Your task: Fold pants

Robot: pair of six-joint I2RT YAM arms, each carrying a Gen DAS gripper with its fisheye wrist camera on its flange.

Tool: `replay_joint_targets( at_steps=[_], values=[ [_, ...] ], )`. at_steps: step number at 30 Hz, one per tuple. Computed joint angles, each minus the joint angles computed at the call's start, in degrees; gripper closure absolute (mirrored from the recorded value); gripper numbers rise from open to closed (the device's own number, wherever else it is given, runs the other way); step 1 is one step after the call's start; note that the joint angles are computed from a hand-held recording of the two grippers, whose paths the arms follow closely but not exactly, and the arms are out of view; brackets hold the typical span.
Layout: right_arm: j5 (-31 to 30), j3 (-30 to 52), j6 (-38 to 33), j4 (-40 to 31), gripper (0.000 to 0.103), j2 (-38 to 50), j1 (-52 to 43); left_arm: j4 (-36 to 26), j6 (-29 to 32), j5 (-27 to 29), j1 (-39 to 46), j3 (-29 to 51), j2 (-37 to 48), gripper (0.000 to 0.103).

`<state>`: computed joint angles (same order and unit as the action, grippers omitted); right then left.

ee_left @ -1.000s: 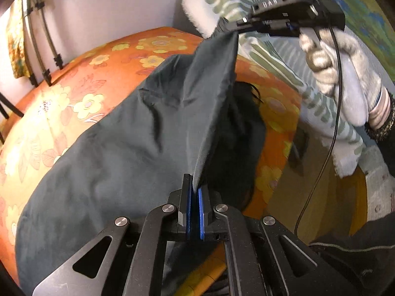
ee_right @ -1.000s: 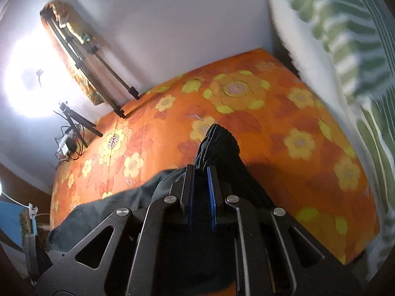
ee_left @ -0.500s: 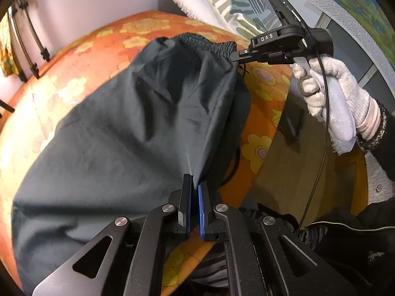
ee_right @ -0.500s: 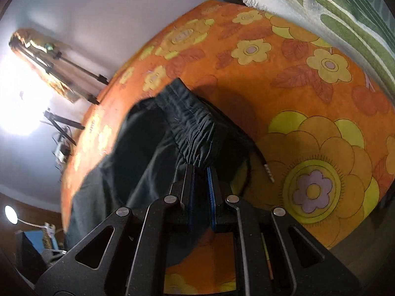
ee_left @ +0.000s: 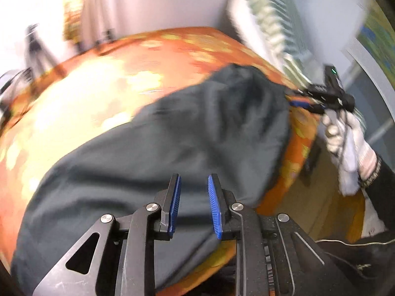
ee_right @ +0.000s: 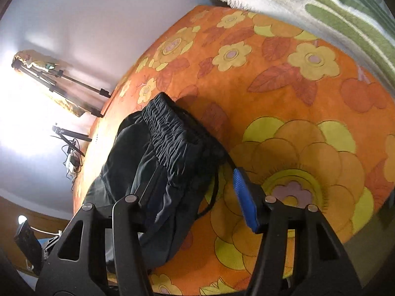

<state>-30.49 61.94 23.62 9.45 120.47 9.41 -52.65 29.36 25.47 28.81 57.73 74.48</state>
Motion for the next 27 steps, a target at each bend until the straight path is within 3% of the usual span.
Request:
replay_joint_targets(
  at_steps=[6, 11, 13, 15, 18, 20, 27],
  values=[
    [-1.8, 0.9, 3.8, 5.2, 0.042, 3.8, 0.7, 0.4, 8.7, 2.2, 22.8, -0.8, 3.3, 0.082],
    [-3.3, 0.4, 9.0, 12.0, 0.042, 5.7, 0.8, 4.9, 14.8, 0.8, 40.5, -0.4, 9.3, 0.082],
    [-2.0, 0.6, 8.5, 12.2, 0.048, 5.9, 1.9, 6.2, 16.3, 0.1, 45.6, 0.4, 12.7, 0.082],
    [-1.4, 1.2, 8.4, 11.7, 0.067, 6.4, 2.7, 7.3, 17.1, -0.8, 48.8, 1.0, 15.7, 0.082],
    [1.3, -0.6, 9.8, 14.4, 0.08, 5.2, 3.8, 9.0, 17.7, -1.5, 51.6, 1.6, 19.2, 0.082],
    [4.3, -3.3, 9.0, 16.1, 0.082, 2.2, 4.8, 10.0, 18.0, -0.5, 52.4, 1.5, 20.0, 0.082],
    [23.2, -17.0, -1.3, 22.0, 0.085, -16.5, 8.0, 7.8, 21.1, 0.0, 53.3, 2.3, 19.3, 0.082]
  ],
)
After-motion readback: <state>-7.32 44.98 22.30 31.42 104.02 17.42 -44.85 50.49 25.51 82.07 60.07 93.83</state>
